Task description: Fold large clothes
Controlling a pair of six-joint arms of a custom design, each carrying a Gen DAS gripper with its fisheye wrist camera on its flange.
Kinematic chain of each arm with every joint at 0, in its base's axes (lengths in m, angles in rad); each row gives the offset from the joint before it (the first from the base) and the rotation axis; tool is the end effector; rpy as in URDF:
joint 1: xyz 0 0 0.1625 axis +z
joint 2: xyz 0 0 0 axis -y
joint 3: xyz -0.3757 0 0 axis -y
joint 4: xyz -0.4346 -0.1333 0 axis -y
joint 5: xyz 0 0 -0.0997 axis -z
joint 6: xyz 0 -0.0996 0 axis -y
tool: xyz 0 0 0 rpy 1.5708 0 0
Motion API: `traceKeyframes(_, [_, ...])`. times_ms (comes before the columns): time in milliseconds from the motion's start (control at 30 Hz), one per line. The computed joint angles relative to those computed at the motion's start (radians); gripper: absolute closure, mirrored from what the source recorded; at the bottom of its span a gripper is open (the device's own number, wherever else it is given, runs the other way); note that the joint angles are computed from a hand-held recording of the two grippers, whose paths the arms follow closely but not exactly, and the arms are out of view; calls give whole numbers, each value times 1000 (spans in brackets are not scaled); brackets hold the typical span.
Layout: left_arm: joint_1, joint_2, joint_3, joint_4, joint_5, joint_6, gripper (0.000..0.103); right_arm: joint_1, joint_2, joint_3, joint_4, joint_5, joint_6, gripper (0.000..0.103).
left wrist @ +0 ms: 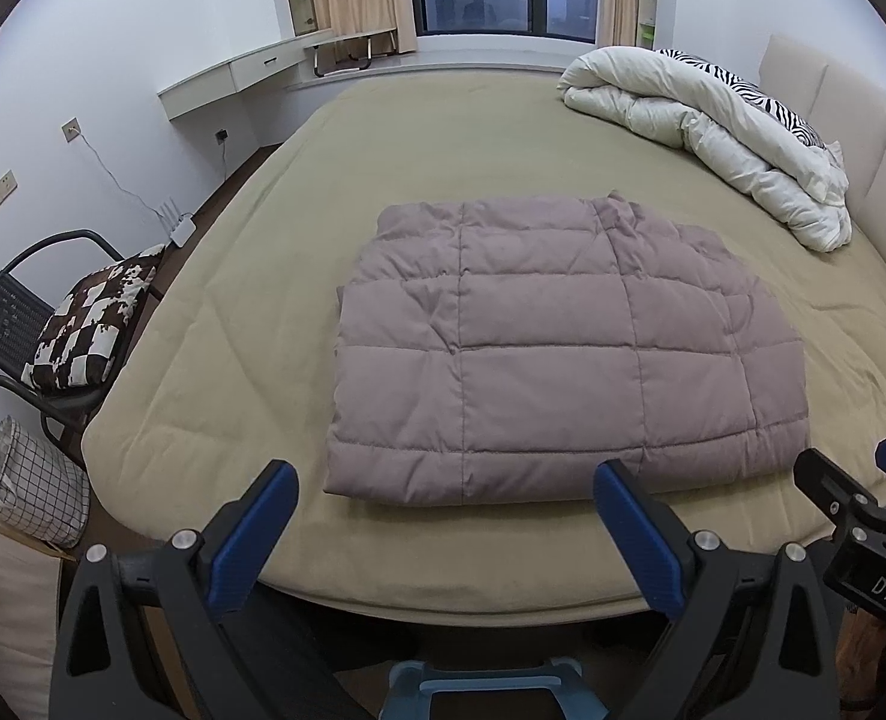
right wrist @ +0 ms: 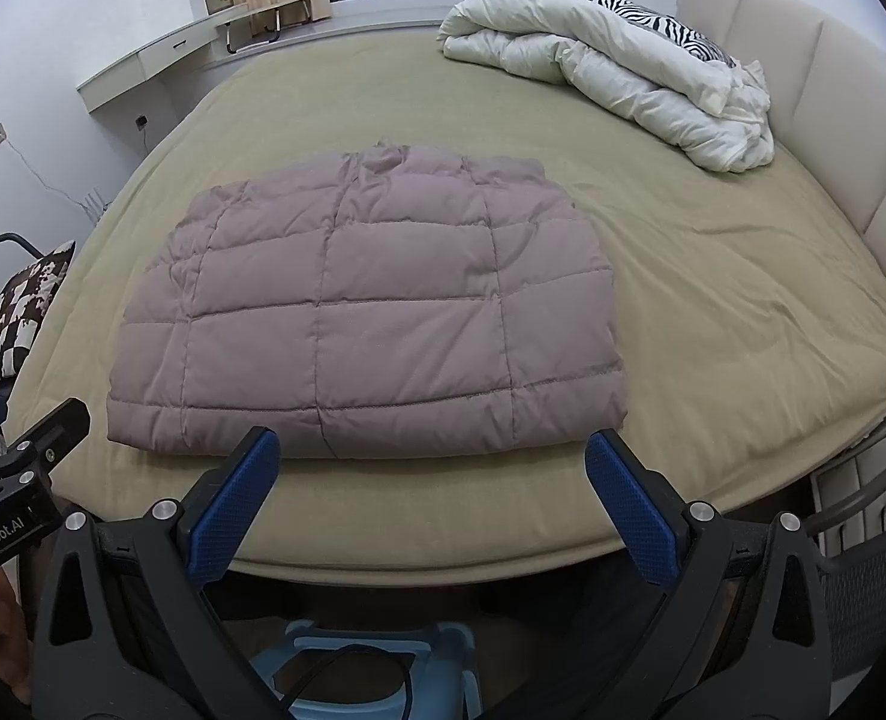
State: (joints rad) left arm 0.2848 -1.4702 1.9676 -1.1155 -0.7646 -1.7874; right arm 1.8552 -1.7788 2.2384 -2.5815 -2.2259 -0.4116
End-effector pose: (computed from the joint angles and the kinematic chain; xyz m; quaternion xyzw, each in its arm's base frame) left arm -0.3466 -0.3153 0.2077 -0.0285 0.8365 -0.3340 0.4334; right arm 0.1927 -0.4002 0.3222 0.2284 -0.8863 0.2374 0.3253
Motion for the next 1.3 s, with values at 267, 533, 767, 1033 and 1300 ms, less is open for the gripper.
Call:
traceKeyframes(267, [-2,-2,8,-19,-4,9,2,0,0,1,-1,0,-1,0])
traceKeyframes(533, [-2,6,4,-17,-3,4,2,0,1,1,-2,-1,0,0])
traceKeyframes(767, [-2,6,2,-12,-1,4,2,0,0,1,-2,0,0,0])
traceKeyframes(1033, [-2,5,1,-11,-2,5,2,0,0,1,-3,0,-3,0])
traceKeyframes(1300, [-2,7,-5,-7,3,3,2,4,-2,-1,3,-3,-6,0])
